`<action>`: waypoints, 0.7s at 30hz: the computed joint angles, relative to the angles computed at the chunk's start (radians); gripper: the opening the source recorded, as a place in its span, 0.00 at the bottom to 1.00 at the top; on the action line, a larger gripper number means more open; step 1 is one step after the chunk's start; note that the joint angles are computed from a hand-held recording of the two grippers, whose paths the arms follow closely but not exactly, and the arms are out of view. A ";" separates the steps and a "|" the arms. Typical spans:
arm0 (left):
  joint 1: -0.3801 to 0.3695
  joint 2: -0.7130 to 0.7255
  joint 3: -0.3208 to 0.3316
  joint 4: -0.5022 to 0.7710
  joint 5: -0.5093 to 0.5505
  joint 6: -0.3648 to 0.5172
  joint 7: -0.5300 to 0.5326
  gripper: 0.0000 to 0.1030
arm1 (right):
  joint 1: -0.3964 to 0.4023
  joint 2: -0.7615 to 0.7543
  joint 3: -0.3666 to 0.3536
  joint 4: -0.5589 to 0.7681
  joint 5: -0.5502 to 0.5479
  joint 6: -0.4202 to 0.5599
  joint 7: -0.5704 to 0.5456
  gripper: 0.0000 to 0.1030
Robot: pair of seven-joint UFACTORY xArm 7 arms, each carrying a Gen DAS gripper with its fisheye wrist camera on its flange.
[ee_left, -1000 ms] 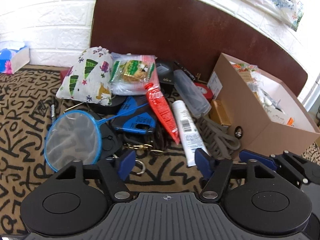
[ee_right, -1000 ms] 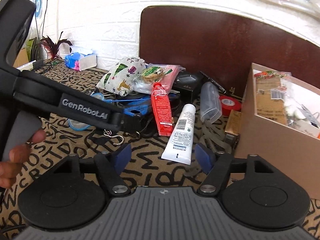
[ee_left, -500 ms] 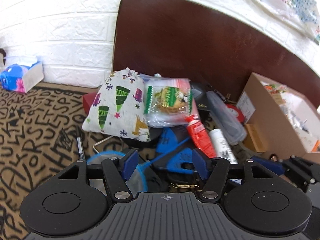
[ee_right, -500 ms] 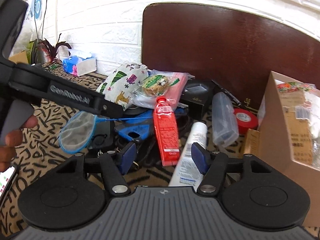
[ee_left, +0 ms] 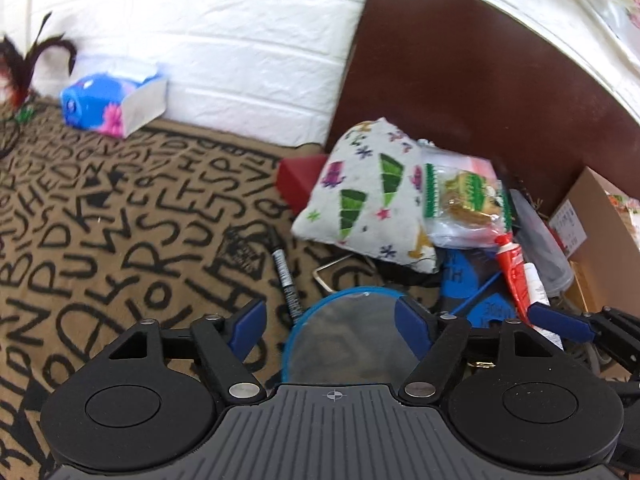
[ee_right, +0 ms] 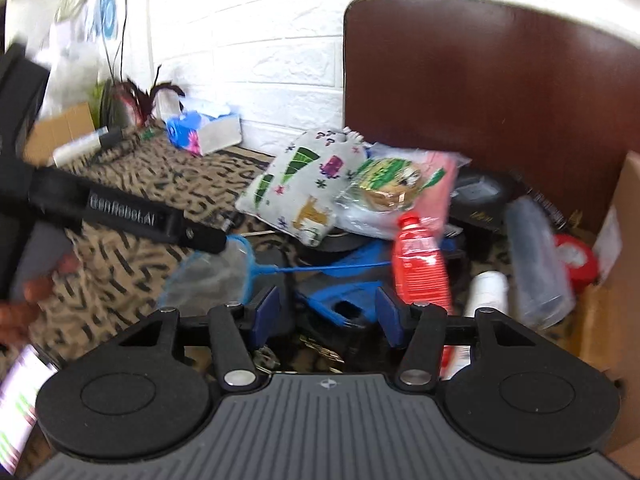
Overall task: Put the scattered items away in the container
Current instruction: 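Reach the right tool to the blue fly swatter handle and grasp it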
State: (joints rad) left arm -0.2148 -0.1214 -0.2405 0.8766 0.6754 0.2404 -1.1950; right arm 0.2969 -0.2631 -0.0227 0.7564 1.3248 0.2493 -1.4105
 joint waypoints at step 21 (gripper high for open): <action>-0.049 0.012 0.005 -0.093 -0.487 -0.125 0.534 0.24 | -0.091 0.132 0.062 0.126 0.041 0.196 0.217 0.16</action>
State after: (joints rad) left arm -0.2636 -0.1096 -0.2350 0.7840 0.1883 0.1152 -0.6610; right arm 0.2057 -0.1309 0.0391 0.8823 1.3655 0.4450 -1.1936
